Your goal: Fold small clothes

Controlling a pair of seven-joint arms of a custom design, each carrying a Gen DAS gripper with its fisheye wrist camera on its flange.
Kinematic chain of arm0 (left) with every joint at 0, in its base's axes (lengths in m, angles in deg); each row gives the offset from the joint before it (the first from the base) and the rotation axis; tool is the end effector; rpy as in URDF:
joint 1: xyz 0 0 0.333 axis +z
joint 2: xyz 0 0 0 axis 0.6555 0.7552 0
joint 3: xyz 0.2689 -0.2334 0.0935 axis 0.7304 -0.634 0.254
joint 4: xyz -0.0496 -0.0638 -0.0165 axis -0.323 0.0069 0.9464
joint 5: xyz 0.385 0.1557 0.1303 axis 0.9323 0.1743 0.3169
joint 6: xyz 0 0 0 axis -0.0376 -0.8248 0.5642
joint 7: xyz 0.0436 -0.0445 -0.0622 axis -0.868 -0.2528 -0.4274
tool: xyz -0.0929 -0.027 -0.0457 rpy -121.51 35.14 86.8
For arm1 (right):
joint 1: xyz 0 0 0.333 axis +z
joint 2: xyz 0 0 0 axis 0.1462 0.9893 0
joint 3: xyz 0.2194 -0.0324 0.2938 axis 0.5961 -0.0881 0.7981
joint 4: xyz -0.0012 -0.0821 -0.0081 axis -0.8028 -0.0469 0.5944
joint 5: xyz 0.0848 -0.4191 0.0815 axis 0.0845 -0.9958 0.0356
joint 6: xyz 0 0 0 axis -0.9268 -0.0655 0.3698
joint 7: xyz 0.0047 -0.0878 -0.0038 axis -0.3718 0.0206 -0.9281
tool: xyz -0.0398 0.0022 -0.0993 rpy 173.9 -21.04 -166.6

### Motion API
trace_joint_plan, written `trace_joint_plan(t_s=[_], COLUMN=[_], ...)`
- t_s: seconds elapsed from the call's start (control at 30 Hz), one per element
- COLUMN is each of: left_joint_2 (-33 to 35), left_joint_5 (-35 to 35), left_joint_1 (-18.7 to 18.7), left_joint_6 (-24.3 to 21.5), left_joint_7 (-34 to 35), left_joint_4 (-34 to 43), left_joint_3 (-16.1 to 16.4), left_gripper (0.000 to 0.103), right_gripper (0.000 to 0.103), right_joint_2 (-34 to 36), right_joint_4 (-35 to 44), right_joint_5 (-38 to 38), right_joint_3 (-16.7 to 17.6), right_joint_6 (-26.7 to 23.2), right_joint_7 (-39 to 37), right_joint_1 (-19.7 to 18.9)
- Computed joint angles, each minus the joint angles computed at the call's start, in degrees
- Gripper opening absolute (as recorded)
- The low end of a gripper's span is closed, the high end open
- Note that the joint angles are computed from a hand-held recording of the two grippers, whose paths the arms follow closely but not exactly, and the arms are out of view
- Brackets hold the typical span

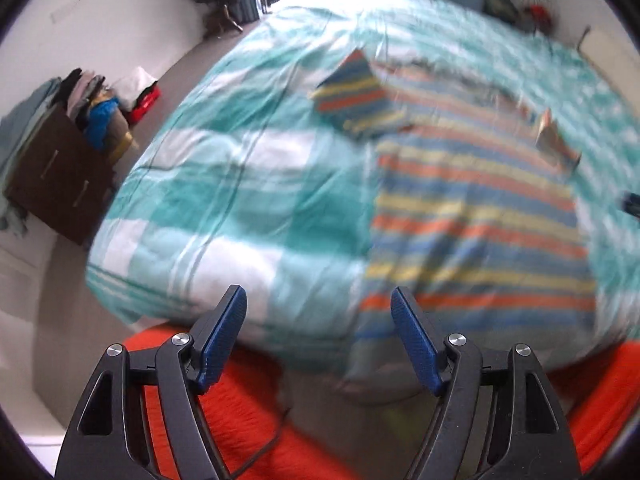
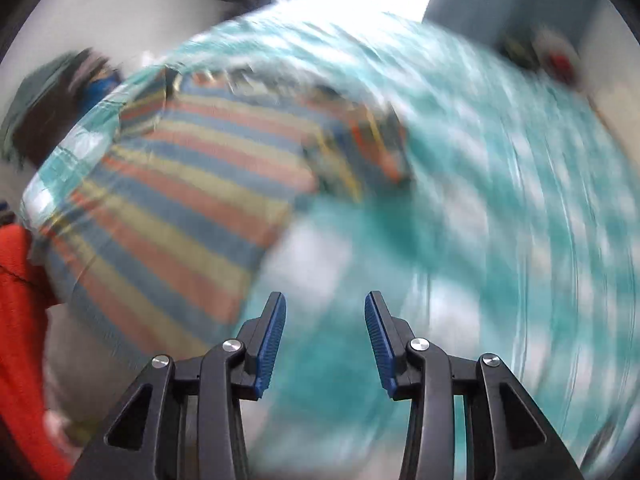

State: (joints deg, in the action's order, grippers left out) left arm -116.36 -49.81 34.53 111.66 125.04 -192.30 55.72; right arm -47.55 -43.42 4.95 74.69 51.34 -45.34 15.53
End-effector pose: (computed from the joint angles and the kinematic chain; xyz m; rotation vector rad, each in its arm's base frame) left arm 0.3289 -0.2021 0.5640 -2.3024 1.4553 -0.3246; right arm 0.5624 0.0124 0.5527 -2.4841 1.0652 -0.3852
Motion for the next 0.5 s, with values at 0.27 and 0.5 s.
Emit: trace_joint_plan(t_s=[0.27,0.5], left_joint_2=[2.24,2.58], left_joint_5=[1.49,-2.59], left_joint_1=[-0.54,-2.92], left_joint_6=[-1.78,-3.25], left_joint_7=[-0.75,-1.75], left_joint_4=[2.02,0.44], left_joint_3=[-1.38,0.58], left_gripper=[0.077,0.077], right_gripper=[0.03,0.001], right_joint_2=[25.67,25.48], right_joint_4=[16.69,21.24], right_joint_5=[0.21,15.01], right_joint_3=[7.86,9.22], right_joint_6=[6.72,6.2], right_joint_7=[7.2,12.57], right_joint_1=[1.47,-9.52])
